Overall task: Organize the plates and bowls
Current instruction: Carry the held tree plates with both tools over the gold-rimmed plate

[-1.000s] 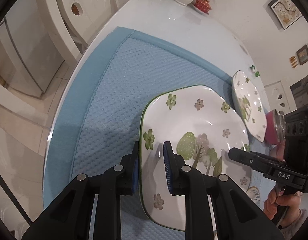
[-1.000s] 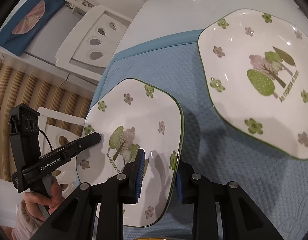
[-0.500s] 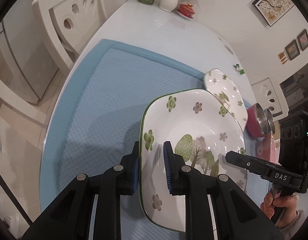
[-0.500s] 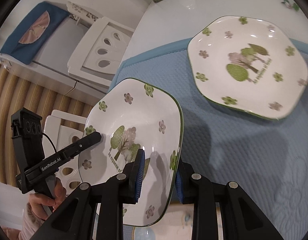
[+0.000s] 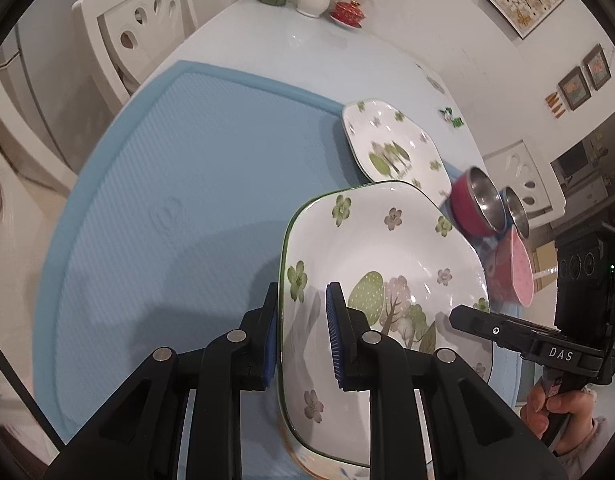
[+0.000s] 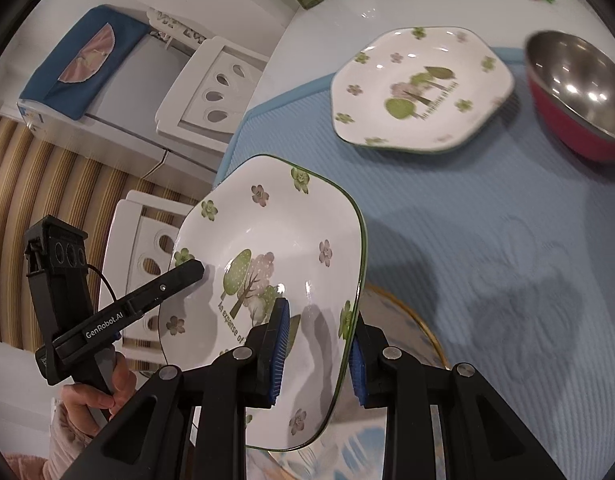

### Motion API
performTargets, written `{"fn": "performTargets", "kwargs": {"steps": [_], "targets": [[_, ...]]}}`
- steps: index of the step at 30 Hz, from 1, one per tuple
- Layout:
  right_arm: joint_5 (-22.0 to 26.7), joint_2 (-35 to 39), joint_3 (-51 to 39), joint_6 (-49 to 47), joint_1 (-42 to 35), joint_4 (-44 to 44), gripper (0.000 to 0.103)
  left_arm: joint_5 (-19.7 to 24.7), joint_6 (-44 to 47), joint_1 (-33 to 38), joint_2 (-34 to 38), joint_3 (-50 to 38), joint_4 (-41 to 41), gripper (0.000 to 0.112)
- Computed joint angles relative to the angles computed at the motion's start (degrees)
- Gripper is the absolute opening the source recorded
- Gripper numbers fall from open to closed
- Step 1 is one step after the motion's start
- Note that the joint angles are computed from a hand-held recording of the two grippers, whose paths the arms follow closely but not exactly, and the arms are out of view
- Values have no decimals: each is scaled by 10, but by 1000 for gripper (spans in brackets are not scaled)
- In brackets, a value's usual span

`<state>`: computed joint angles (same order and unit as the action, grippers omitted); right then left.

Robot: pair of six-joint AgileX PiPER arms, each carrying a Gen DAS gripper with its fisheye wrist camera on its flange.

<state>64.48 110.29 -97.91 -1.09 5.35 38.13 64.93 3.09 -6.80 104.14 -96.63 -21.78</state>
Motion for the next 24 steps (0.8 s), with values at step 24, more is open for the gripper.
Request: {"fn": "performTargets", "kwargs": {"steps": [24], "targets": [[4,-76,163,-79,-48,29,27,-59,-79,-81,-80,166,40,17]]}}
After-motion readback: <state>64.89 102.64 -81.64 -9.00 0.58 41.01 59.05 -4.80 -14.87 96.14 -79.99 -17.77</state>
